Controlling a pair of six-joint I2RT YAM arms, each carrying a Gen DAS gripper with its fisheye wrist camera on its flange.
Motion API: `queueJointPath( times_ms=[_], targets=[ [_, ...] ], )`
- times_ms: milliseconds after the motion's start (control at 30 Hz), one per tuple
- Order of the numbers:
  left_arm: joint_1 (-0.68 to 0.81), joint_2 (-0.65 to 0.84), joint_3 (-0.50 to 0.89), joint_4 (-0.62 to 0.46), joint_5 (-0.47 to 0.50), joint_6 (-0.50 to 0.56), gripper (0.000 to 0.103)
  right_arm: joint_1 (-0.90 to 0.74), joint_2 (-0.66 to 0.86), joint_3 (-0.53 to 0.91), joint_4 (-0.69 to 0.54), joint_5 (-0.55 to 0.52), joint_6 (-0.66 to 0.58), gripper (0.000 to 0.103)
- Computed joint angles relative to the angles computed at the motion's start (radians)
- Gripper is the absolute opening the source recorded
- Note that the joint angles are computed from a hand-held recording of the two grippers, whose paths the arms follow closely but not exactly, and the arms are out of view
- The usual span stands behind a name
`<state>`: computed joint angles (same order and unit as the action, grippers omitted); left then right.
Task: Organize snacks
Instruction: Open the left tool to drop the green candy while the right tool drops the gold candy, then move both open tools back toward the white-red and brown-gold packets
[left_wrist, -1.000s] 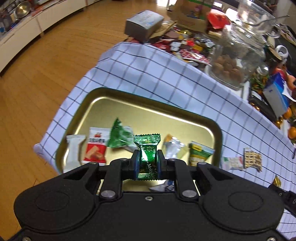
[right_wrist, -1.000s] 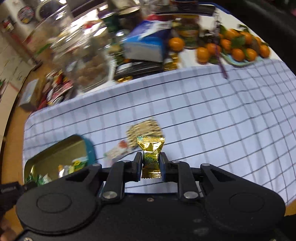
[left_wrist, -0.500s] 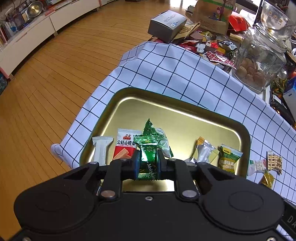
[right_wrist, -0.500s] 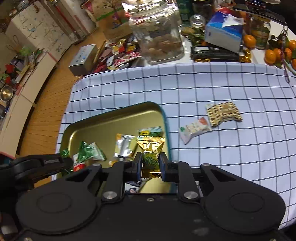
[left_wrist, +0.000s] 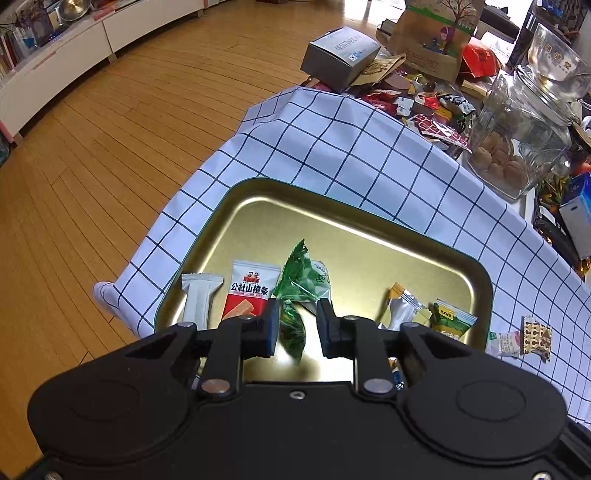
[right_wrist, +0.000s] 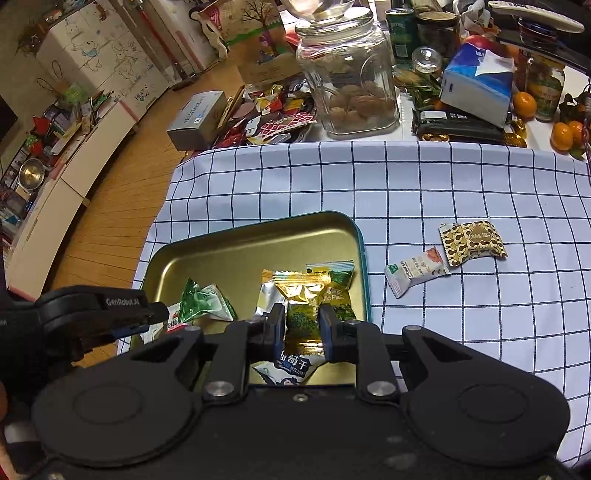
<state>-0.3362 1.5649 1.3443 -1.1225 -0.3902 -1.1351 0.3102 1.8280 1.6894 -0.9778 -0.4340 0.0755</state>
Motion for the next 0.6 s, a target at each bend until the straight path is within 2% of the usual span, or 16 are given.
queueJointPath(
  times_ms=[67,233,600],
  targets=[
    [-0.001,0.004,0.001,-0.001,0.004,0.000,0.031,-0.003,0.007,0.013,-0.020,-0.017,-0.007,0.041],
    [0.000,0.007,0.000,0.004,0.025,0.005,0.031,-0.007,0.020,0.026,-0.035,-0.010,-0.013,0.042],
    [-0.007,0.093,0.073,-0.010,0.110,0.023,0.031,-0.092,0.167,0.166,-0.138,0.126,0.091,0.042]
  ],
)
